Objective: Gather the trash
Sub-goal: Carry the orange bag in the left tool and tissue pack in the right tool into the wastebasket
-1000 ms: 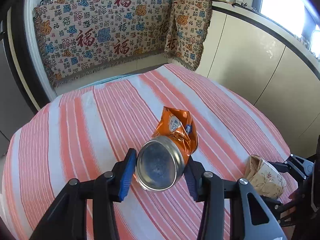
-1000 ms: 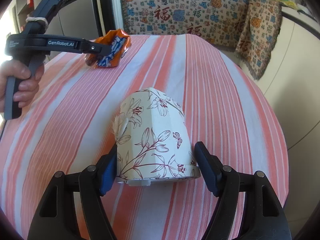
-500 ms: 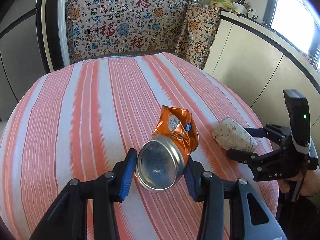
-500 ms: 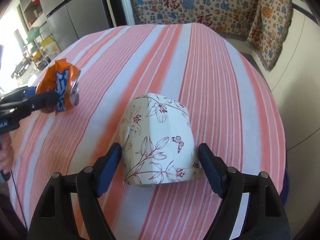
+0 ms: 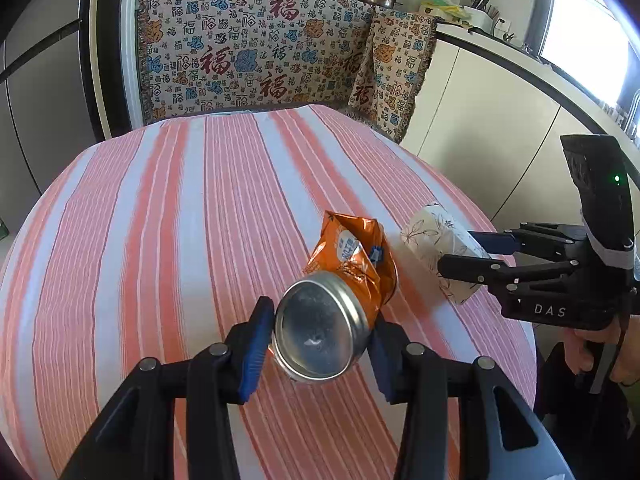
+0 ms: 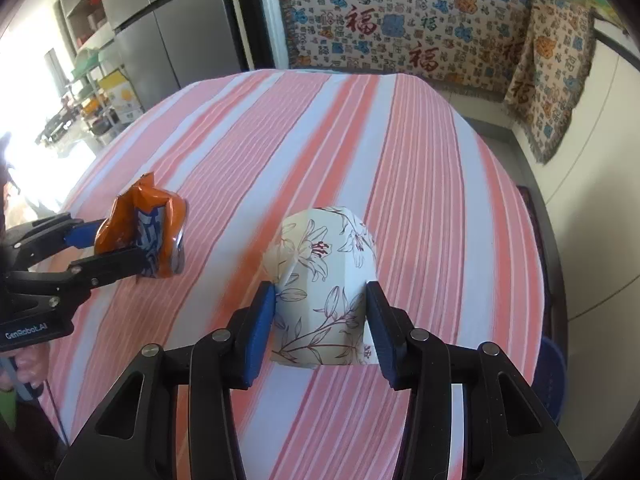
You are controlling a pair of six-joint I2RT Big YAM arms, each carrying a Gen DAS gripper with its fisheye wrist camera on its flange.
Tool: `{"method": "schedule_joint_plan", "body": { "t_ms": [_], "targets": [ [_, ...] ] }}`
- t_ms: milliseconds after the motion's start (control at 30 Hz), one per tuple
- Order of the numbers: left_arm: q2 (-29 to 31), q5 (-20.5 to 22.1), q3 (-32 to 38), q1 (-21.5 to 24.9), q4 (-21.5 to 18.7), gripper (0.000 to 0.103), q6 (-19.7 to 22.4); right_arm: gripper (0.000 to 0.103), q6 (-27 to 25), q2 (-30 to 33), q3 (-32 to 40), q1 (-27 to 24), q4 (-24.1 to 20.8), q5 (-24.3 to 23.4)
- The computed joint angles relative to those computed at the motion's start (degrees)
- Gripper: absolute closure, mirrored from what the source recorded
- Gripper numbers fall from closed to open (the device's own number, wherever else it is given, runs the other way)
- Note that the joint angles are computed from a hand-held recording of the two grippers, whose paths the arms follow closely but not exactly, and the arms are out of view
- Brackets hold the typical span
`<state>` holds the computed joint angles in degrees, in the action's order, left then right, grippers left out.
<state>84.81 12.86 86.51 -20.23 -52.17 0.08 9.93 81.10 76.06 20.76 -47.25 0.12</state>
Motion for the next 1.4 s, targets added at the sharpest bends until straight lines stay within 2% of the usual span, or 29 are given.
{"method": "schedule_joint_plan", "body": {
  "t_ms": [200, 467, 700, 867, 1033, 1200, 1367, 1400],
  "targets": [
    [0.1, -1.7, 0.6, -2.0, 0.0, 0.058, -1.8, 0.056, 1.9, -3.4, -2.4, -1.4, 0.9, -2.7],
    [0.7, -4.4, 2.4, -4.8, -0.3, 0.058, -1.8, 0.056, 2.8, -6.5, -4.4, -3.4, 1.0, -5.0],
    [1.6, -3.6, 4.3, -6.9, -0.7, 0.058, -1.9, 0.056, 5.6, -10.3, -7.5, -7.3, 2.3, -9.8],
    [5.0, -0.6, 9.2, -12.0, -1.8, 0.058, -3.1, 0.056, 7.5, -15.8, -10.5, -16.3, 2.3, -14.9],
    [12.1, 2.3, 17.2, -20.0, -3.8, 0.058, -3.4, 0.056, 5.1, -18.5, -14.1, -30.6, 0.4, -18.3],
    [23.7, 3.5, 29.0, -26.2, -8.2, 0.058, -5.2, 0.055, 2.8, -15.2, -17.7, -43.8, 1.0, -23.4],
    [36.7, 2.8, 42.8, -29.4, -12.7, 0.056, -6.4, 0.054, 3.8, -8.5, -20.4, -51.8, 5.5, -27.1],
    [39.8, 2.9, 46.4, -29.7, -14.1, 0.053, -7.0, 0.052, 4.4, -7.0, -20.9, -53.0, 7.0, -28.3]
  ]
}}
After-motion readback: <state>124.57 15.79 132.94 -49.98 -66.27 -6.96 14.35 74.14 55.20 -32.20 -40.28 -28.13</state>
